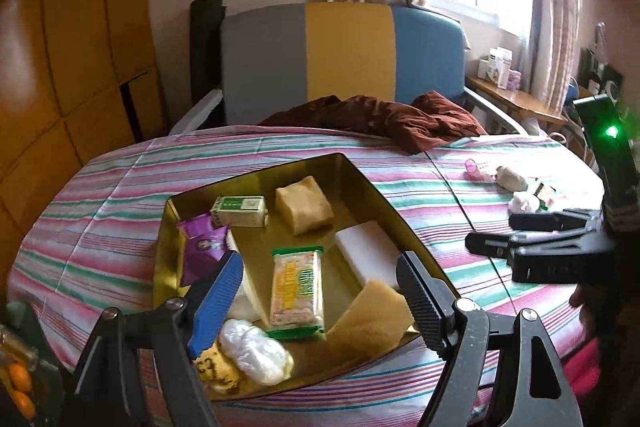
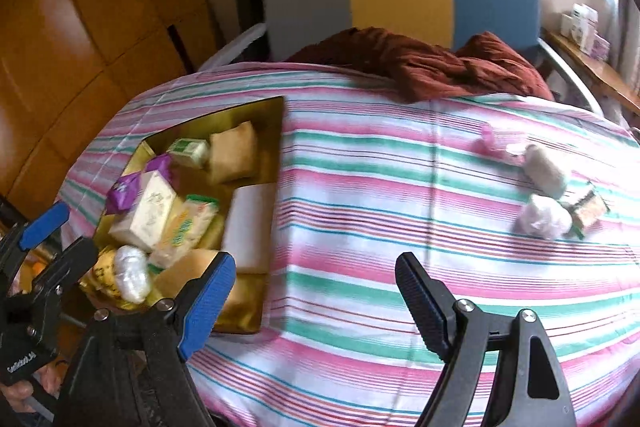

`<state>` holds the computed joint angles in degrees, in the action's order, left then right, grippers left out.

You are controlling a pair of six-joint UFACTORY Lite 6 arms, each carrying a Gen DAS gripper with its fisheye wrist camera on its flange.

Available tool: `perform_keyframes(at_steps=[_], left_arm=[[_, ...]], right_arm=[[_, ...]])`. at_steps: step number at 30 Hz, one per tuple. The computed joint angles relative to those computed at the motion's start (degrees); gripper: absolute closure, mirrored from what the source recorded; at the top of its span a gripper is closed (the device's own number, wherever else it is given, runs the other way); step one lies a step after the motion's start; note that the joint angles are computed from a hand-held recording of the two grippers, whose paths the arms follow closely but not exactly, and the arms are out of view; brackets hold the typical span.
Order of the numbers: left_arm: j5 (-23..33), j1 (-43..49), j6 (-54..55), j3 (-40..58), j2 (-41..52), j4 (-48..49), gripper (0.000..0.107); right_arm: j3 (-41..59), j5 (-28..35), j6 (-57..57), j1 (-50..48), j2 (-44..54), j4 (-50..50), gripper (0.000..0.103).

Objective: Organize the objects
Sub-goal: 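Withdraw both open tools from the tray toward the remaining items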

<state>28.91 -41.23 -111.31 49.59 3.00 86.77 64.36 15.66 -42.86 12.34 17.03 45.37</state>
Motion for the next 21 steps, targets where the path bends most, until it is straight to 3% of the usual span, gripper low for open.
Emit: perform_keyframes(at_steps=[21], left_arm=[[-2.7,-3.1,9.8,14.8,12.6,-4.4,0.026]], right_arm=[[9.3,4.0,15.2,-15.3,5.3,-19.0,0.019]])
